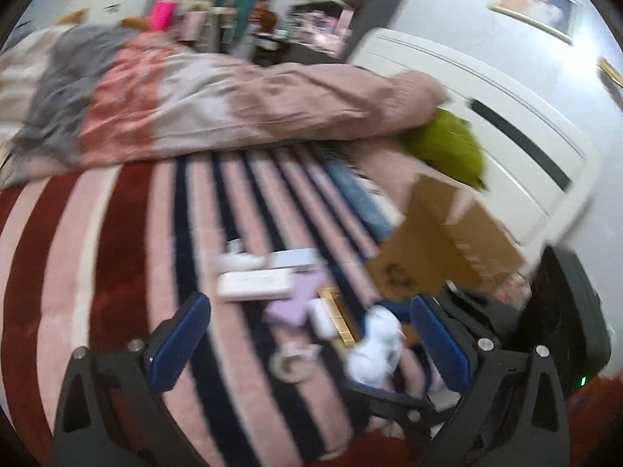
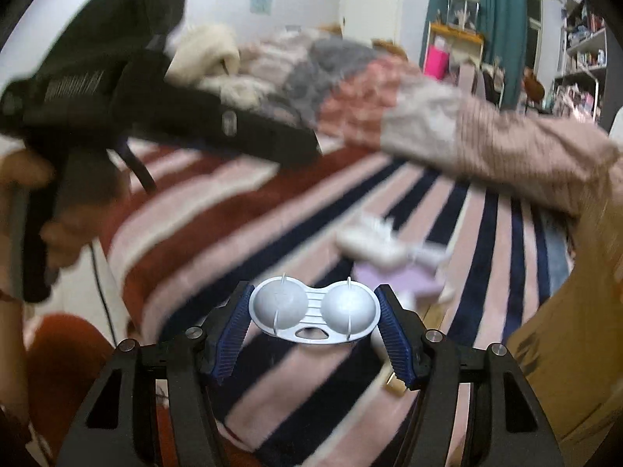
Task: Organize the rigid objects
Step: 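Carry the lens case into the cardboard box and open the right gripper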
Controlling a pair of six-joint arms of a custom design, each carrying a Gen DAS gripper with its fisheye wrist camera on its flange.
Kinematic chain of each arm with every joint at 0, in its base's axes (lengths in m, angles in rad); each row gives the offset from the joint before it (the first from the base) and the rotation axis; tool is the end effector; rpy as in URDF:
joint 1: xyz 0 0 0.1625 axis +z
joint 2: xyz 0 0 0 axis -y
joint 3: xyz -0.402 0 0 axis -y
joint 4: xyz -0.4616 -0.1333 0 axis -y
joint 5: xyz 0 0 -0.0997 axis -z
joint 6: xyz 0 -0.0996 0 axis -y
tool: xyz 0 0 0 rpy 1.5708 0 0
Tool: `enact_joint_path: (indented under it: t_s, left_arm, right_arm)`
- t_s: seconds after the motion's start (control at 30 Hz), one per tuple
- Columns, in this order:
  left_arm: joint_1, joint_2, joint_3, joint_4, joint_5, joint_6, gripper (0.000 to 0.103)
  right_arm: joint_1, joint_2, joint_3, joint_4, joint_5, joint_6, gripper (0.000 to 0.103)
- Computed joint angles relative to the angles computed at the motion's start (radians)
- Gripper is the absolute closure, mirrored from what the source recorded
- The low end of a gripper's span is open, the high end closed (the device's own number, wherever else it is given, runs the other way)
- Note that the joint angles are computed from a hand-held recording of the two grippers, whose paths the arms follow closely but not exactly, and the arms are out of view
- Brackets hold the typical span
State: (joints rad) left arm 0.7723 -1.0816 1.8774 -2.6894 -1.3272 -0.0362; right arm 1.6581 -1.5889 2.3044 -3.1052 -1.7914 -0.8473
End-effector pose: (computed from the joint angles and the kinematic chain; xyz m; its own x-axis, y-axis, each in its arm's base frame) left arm -0.3466 -0.5573 0.1275 -0.7561 0.6174 -0.2171 0.6524 0.6845 -0.3253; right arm 0.1530 -0.4687 0.2681 -0.6081 -0.4609 0.6464 -0.7784 0.5060 -0.3715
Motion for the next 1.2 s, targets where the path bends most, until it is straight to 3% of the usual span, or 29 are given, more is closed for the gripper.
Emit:
enact_joint_path:
  t_s: [0.07,0.17,0.33,0.6,0.73,0.87,1.07,1.17,1.2]
  left_arm:
    - [-0.013,0.009,-0.039,0.050,-0.065,0.012,0.007]
    - [-0.035,0.047,-0.111,0.124,-0.115,0.002,0.027]
    - [-0.058,0.161,-0.253,0.208,-0.265,0.023,0.071]
    - [-0.127,0.426,-0.542,0.396,-0.256,0.081,0.074]
    - [-0.126,0.541,-0.676,0.500,-0.272,0.084,0.075]
    - [-0.106,0.613,-0.767,0.582,-0.312,0.074,0.077]
    - [-0.102,0.624,-0.793,0.628,-0.297,0.071,0.079]
    - [-0.107,0.604,-0.770,0.612,-0.247,0.054,0.066]
    - [-0.109,0.590,-0.753,0.598,-0.223,0.044,0.053]
  right_arm:
    - [0.019,-0.027,-0.007,-0.010,0.019,-0.011,0.044]
    - [0.034,-0.065,-0.011,-0.041,0.039,-0.031,0.044]
    - [0.009,-0.160,0.005,-0.074,0.071,-0.068,0.044]
    - [-0.156,-0.314,-0.016,0.038,0.136,-0.012,0.044]
    - [-0.192,-0.304,-0.067,0.107,0.050,-0.002,0.044]
    - [-0.202,-0.282,-0.135,0.247,-0.036,0.028,0.044]
    - [-0.226,-0.292,-0.186,0.419,-0.059,0.071,0.043]
    - [-0.222,-0.295,-0.189,0.447,-0.062,0.080,0.043]
    - [-0.229,-0.299,-0.190,0.453,-0.056,0.075,0.042]
